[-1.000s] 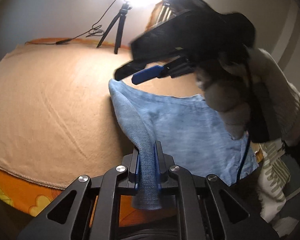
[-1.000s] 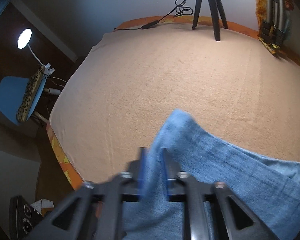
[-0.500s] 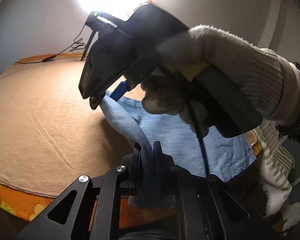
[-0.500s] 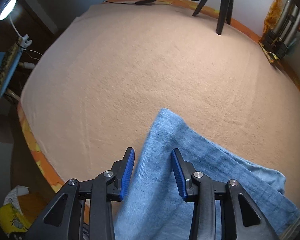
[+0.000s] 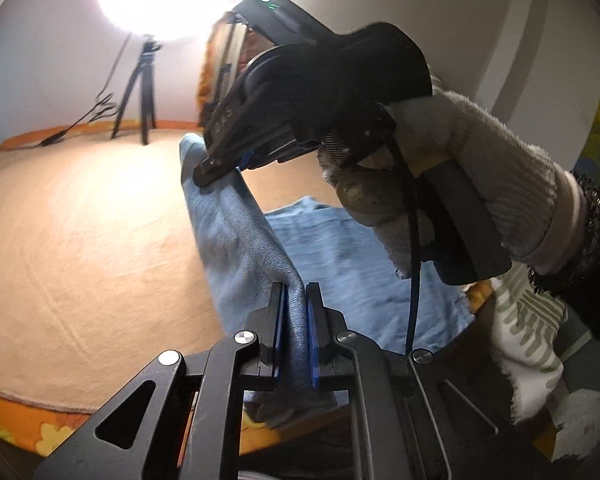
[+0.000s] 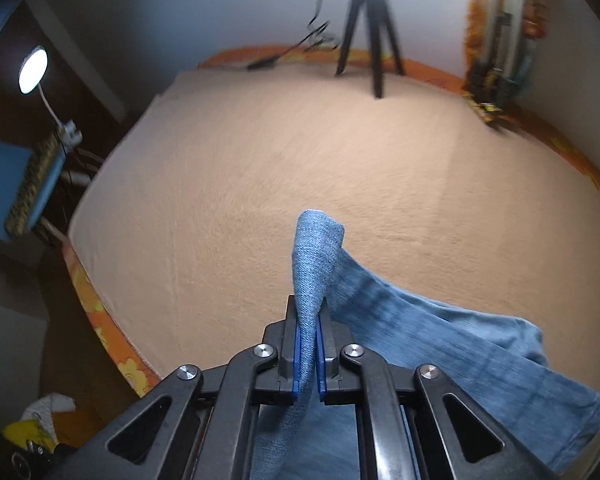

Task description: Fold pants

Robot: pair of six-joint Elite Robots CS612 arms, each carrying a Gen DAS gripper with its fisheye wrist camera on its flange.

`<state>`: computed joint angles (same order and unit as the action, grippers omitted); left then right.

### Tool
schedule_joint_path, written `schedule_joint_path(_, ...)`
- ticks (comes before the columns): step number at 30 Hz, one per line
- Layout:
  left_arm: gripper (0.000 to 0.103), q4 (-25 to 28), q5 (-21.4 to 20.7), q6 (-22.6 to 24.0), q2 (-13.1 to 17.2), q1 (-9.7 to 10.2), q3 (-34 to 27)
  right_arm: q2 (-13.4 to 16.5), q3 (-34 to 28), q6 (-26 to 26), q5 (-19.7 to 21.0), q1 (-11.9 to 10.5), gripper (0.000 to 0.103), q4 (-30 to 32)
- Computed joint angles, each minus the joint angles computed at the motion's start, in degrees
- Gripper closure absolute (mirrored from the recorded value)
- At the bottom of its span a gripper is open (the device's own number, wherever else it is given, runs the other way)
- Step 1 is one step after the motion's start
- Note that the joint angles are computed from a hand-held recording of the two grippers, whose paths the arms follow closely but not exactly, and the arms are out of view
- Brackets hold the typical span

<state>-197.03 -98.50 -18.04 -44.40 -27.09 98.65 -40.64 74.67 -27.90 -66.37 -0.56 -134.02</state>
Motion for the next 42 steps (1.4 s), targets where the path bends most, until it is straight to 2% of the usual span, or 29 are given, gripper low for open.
schedule_joint_path(6,0.095,1.78,-2.67,1.71,0.39,-1.16,-2.56,-1.33,2.62,4.18,5.44,-3.56,0.101,-3.93)
schedule_joint_path(15,0.095,5.08,-6.57,4.53,1.46,-2.95,-6.36,-2.70,5.90,7.97,10.13,-8.37,0.101,-8.75)
schedule_joint_path(26,0.095,9.90,-11.51,7.76,3.48,-5.72,-11.79,-4.41,9.37,9.73,10.69,-13.79,0.101,-13.88)
schedule_joint_path(33,0.095,13.11,-13.98,9.15,5.20,-6.84,-14.78,-4.08,10.37,11.70,11.10,-16.82,0.101,-15.62)
schedule_joint_path(42,0.095,19.18,-15.18,12.24,7.75,-8.00,-19.32,-3.05,11.36,13.84,11.25,-20.03,0.101,-16.84)
